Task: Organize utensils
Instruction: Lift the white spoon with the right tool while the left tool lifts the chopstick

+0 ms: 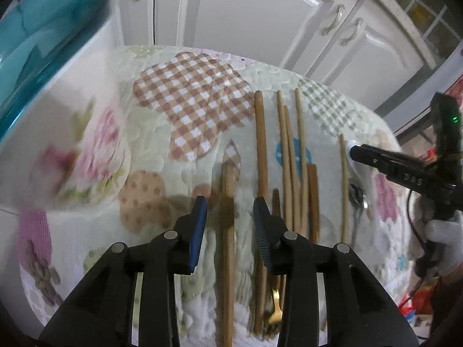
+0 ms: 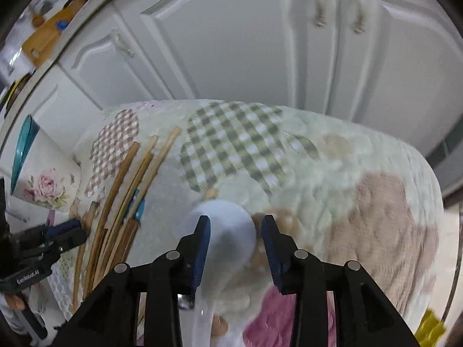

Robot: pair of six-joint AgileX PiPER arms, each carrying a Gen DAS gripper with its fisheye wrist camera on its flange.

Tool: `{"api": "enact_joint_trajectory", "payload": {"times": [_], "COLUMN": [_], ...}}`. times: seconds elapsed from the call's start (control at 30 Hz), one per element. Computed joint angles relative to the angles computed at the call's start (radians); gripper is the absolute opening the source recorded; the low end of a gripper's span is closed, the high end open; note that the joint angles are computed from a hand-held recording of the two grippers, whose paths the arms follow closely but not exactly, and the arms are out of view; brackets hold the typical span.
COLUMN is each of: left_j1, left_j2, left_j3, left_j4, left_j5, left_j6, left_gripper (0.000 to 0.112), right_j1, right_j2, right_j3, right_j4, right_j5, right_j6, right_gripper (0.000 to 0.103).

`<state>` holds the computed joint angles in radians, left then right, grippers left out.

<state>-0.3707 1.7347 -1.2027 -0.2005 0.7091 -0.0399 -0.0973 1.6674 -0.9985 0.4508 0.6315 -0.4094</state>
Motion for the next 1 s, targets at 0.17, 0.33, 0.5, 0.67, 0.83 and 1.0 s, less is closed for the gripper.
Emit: {"api": "enact_joint_trajectory", "payload": {"times": [0.17,0.33,0.5,0.67,0.83,1.0], "left_j1": [-0.043,-0.030,-0.027,-0.018,-0.004,0.004], "left_j2": [0.048,0.067,0.066,0.054,0.050,0.037], "left_j3": [-0.053,-0.077,-0.074,-0.058,-0.051,-0.046], "left_j4": [0.108,0.081,0.079,0.068,0.040,0.003], "left_j5": [0.010,0.017,0.013,0.011,0.009,0.030], "left_j6": [-0.074,-0.030,-0.022,0.001,0.017,0.046], "left_gripper": [0.032,0.032,0.028,0.014,0.010,0.011], "right_j1": [-0.029,-0.187,-0.316,-0.386,-0.305,-0.235], "right_j2": [0.017,-0.044,-0.094,-0.082,-0.095,-0.097], "right_j3": [-0.034,0.049,0.127,0.168,0.163,0.152], "right_j4": [0.031,0.157,0.245,0.349,0.341,0.287], "right_j5": [0.066,0.182,0.292,0.323,0.260,0.255], "right_j6": [-0.095,-0.252,-0.343,-0.426,-0.471,-0.461], "right_gripper": [0.012,0.007,0.006,0.023,0.034,0.012]}}
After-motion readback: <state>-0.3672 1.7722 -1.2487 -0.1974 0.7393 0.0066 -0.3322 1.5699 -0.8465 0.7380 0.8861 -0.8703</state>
